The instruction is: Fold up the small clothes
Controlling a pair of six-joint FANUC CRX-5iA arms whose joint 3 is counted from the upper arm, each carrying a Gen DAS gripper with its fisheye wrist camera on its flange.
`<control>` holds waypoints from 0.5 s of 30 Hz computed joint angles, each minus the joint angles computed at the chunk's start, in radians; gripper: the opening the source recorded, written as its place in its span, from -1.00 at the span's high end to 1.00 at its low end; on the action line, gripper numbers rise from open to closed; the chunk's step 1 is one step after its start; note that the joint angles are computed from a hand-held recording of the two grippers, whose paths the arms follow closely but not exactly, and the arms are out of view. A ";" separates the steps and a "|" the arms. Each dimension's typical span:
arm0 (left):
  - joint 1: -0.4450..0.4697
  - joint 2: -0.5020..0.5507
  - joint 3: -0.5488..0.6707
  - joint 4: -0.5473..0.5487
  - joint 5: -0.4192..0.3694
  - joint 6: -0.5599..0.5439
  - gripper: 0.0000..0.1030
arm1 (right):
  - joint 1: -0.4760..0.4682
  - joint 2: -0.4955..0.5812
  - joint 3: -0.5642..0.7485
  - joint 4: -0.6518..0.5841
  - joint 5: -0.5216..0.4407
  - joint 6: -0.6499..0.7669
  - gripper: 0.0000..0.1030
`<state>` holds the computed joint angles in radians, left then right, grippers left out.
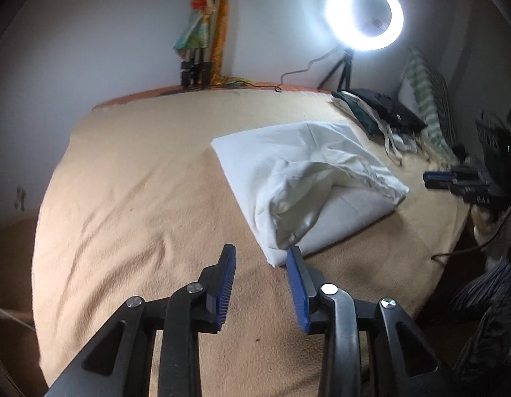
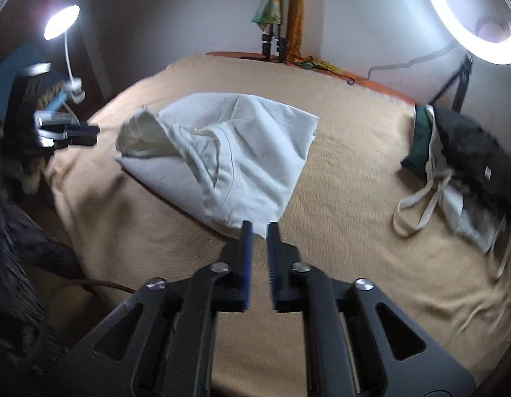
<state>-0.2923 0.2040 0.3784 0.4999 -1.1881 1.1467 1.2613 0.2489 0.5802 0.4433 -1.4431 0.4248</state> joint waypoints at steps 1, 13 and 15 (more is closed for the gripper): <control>0.014 0.010 0.000 0.033 -0.006 0.034 0.35 | -0.004 -0.031 -0.046 0.000 0.047 -0.056 0.15; -0.059 0.094 0.106 -0.025 0.055 0.036 0.07 | -0.106 -0.080 -0.172 -0.199 0.267 -0.309 0.15; -0.067 0.114 0.123 -0.018 0.054 0.011 0.49 | -0.120 -0.086 -0.196 -0.224 0.304 -0.319 0.16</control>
